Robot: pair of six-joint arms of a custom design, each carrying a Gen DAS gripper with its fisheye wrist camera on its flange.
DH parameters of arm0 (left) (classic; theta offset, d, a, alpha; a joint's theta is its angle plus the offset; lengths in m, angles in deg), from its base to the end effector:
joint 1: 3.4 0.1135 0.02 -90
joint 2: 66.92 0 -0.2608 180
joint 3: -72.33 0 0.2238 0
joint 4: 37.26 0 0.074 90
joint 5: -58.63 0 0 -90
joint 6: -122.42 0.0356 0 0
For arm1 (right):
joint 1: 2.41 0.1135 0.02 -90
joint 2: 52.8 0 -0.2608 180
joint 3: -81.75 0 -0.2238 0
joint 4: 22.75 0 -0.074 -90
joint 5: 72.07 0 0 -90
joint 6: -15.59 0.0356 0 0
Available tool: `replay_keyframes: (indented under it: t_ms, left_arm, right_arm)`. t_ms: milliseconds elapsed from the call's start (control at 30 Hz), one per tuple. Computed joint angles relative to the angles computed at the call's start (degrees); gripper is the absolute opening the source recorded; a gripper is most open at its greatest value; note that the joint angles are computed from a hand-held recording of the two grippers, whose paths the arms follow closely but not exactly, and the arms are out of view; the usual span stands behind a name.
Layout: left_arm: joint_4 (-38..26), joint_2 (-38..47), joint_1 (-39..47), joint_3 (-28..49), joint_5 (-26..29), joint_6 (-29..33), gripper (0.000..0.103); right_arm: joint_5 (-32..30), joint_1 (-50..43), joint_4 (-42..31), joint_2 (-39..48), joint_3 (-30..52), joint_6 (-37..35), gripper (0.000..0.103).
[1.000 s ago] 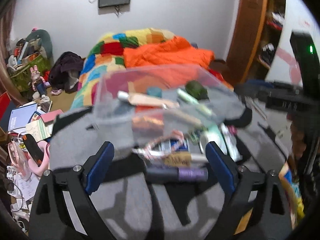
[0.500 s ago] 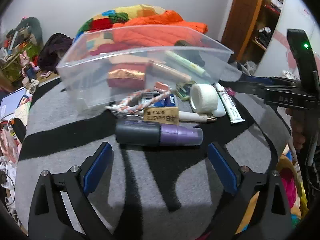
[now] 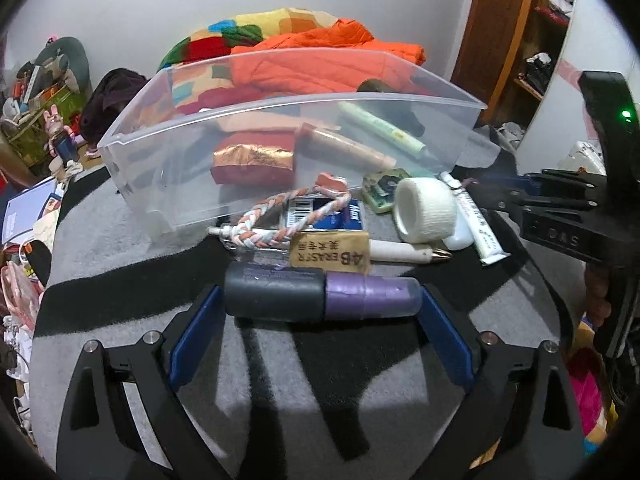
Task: Organize objects
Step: 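Grasp the purple-and-black cylinder with the left tool while the right tool grasps the pink clip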
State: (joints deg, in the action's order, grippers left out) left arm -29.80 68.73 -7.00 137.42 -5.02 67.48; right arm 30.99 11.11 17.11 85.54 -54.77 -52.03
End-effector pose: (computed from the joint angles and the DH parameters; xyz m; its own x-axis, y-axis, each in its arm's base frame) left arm 0.3273 -0.0364 -0.0097 -0.5811 0.5523 -0.5977 0.7214 0.6896 -0.0641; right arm 0.2529 0.0525 -0.0252 -0.7752 0.1951 -0.6009 0.2092 0.9767 0.0472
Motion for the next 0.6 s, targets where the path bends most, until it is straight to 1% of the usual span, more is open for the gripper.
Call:
replay_keyframes:
  t_ms: [33,100,267,467,600]
  left_arm:
    - [0.16,-0.22,0.14,-0.44,0.09,0.53,0.090]
    - [1.99,-0.69,0.36,-2.00,0.01,0.89,0.090]
    - [1.58,-1.78,1.91,-2.62,1.61,0.41,0.090]
    - [-2.37,-4.71,4.59,-1.50,4.38,-1.59,0.090]
    - [-2.93,-7.23,5.74,-1.68,5.57,-3.07,0.090]
  right_arm:
    - [0.16,0.14,0.49,0.14,-0.27,0.08,0.024]
    - [0.13,0.25,1.51,-0.12,-1.23,0.31,0.024]
    - [0.64,0.64,5.19,-2.48,-5.36,1.14,0.024]
    - [2.61,1.81,7.10,-9.64,-10.43,1.77,0.024]
    - [4.02,2.67,7.62,-16.16,-13.61,1.94,0.024]
